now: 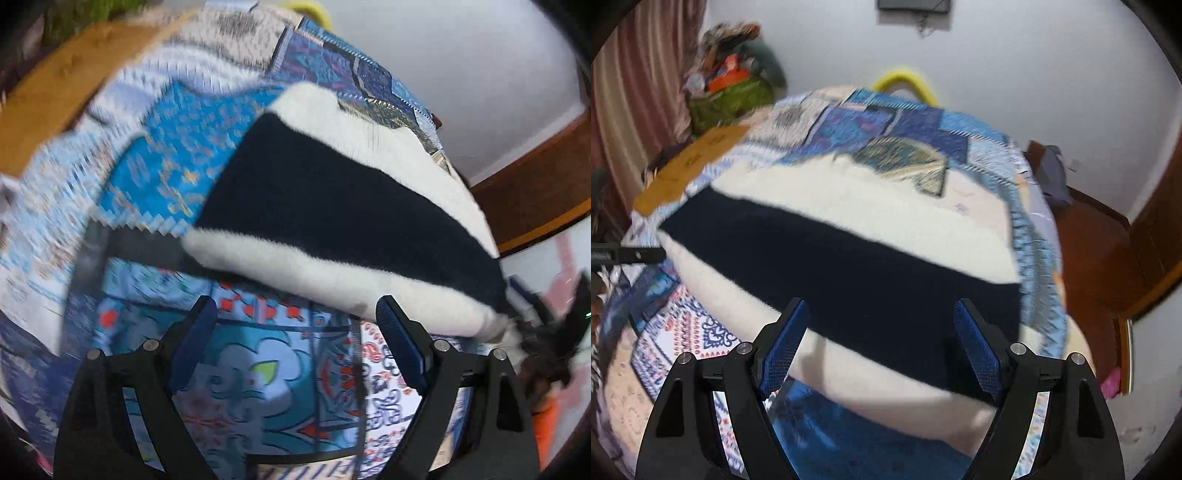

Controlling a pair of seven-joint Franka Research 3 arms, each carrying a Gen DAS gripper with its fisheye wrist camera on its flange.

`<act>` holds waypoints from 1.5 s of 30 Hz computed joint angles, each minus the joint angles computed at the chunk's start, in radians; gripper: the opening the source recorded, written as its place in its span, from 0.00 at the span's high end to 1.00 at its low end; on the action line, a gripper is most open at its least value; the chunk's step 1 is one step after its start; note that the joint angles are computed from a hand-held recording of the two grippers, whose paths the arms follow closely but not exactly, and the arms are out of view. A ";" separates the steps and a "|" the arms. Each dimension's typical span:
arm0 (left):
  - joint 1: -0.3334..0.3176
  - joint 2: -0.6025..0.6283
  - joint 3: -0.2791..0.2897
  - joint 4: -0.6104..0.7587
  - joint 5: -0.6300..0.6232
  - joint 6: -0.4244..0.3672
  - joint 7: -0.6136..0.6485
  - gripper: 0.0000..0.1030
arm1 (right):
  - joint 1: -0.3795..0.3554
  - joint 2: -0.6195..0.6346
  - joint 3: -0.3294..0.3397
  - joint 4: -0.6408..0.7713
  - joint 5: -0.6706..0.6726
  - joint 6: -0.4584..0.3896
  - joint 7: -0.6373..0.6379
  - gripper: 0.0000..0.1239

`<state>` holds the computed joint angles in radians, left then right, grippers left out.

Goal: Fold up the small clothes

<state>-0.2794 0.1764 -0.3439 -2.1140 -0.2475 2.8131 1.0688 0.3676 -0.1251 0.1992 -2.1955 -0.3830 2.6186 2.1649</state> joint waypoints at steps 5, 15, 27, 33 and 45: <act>0.084 0.055 -0.092 0.023 -0.319 0.046 0.186 0.14 | 0.034 0.097 -0.019 0.043 0.106 -0.033 -0.070 0.37; 0.030 0.188 0.011 0.153 -0.104 0.091 -0.048 0.32 | 0.044 0.080 -0.041 -0.007 0.199 0.035 -0.121 0.36; 0.024 -0.008 0.078 0.004 0.186 0.144 -0.181 0.77 | 0.043 0.047 -0.035 -0.011 0.229 0.021 -0.130 0.36; -0.037 -0.155 0.201 -0.014 0.787 -0.026 -0.650 0.78 | 0.020 -0.002 -0.018 -0.044 0.181 0.055 -0.085 0.38; -0.068 -0.061 0.077 0.278 0.975 -0.160 -0.694 0.79 | 0.027 0.024 -0.029 -0.069 0.314 0.084 -0.152 0.48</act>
<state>-0.3477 0.1158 -0.2673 -1.8362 0.7273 2.6529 0.3747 0.3951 -0.1013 0.1703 -2.2646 -0.0686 2.7027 2.0124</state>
